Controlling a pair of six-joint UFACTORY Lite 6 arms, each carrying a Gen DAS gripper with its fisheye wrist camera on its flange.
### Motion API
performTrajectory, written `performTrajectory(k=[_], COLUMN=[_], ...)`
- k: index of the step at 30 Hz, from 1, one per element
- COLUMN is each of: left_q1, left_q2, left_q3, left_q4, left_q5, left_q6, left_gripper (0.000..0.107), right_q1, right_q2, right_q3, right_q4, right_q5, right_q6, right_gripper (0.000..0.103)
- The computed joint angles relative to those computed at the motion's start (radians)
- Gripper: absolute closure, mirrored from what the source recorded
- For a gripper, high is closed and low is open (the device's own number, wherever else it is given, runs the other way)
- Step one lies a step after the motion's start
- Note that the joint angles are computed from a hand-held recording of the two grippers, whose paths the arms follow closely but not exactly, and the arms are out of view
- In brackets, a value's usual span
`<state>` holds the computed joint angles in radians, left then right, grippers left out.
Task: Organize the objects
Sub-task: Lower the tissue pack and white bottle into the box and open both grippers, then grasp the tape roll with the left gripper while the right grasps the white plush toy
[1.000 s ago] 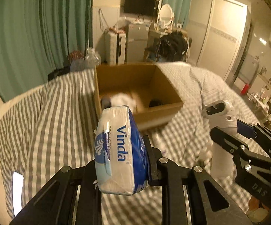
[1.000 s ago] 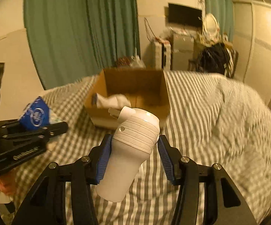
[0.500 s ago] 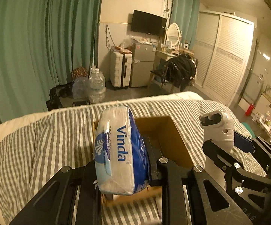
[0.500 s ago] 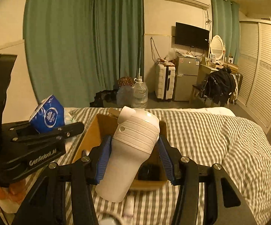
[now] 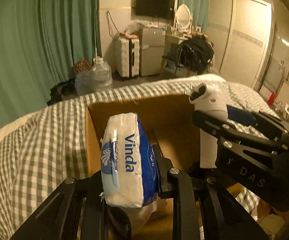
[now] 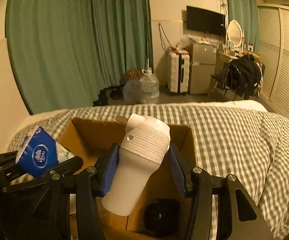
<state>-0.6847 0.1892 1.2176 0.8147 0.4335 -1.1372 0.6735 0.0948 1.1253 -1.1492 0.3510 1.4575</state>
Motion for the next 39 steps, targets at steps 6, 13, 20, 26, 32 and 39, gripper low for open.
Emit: performTrajectory(k=[6, 13, 20, 26, 32, 39], left_q1=[-0.023, -0.059, -0.149, -0.236, -0.362, -0.569], left_q2=[0.058, 0.037, -0.039, -0.149, -0.285, -0.328], left_q3=[0.008, -0.032, -0.059, -0.085, -0.122, -0.121], left_q4=[-0.004, 0.094, 0.212, 0.211, 0.212, 0.228], left_q5=[0.028, 0.05, 0.149, 0.243, 0.335, 0.512], left_q6=[-0.012, -0.119, -0.25, -0.293, -0.341, -0.436], left_gripper=[0.085, 0.07, 0.027, 0.019, 0.01, 0.006], right_q1=[0.001, -0.038, -0.036, 0.06, 0.26, 0.624], right_q2=[0.066, 0.019, -0.185, -0.411, -0.64, -0.793], right_q3=[0.008, -0.076, -0.182, -0.242, -0.29, -0.356], right_q4=[-0.014, -0.065, -0.089, 0.06, 0.138, 0.15], right_q5=[0.052, -0.012, 0.016, 0.189, 0.489, 0.906], right_q6=[0.011, 0.078, 0.132, -0.007, -0.06, 0.055], right_gripper=[0.053, 0.053, 0.031, 0.025, 0.02, 0.017])
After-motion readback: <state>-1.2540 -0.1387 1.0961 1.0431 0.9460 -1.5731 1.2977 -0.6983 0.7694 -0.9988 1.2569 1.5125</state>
